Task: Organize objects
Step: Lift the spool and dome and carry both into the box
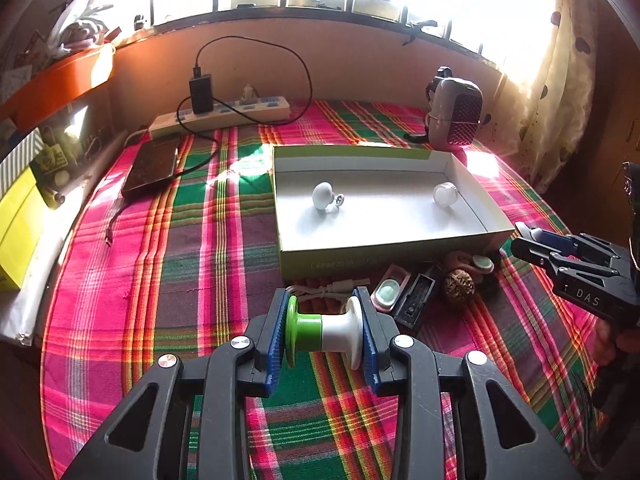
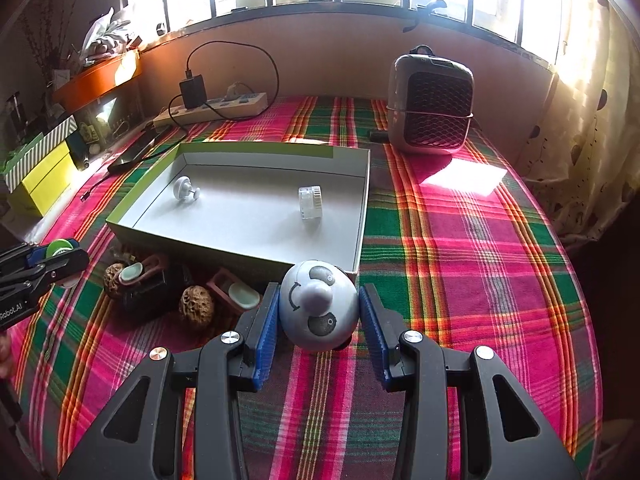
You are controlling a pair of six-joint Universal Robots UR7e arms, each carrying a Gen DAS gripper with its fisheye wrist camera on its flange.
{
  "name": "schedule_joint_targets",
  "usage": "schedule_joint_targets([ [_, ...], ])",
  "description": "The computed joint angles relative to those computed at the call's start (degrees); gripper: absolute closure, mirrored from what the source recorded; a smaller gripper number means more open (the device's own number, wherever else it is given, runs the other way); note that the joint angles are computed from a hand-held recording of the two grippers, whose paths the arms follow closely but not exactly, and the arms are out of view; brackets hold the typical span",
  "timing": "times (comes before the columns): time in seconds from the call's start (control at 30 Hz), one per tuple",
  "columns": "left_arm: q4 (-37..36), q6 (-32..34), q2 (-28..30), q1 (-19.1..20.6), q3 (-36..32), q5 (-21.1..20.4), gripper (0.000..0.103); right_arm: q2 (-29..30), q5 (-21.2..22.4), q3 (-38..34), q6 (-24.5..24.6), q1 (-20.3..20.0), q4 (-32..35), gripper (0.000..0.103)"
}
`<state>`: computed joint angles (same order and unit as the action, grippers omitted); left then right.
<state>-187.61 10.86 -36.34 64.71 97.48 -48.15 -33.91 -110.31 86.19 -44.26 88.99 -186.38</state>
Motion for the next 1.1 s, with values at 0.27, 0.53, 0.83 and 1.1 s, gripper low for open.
schedule_joint_targets([
  [0.27,1.63,1.06,0.88,-0.14,-3.32,-1.16,0.073,0.76,0.96,-2.86,-1.16,1.19,2.21,0.062],
  [0.53,4.28,2.14,2.51,0.18,-7.47,-1.90,0.073,2.84,2.58,-8.35,-0.67,2.37,7.96,0.062],
  [0.83,8.07,2.95,5.45,1.38,-14.10,-2.79,0.073,7.91,3.24,-18.27,-0.94,3.62,15.89,0.062],
  [1.1,12.89,2.65,8.17,2.53,-19.96,-3.11,0.073,14.07,1.92,-29.48,-0.82,4.12,24.24,0.062],
])
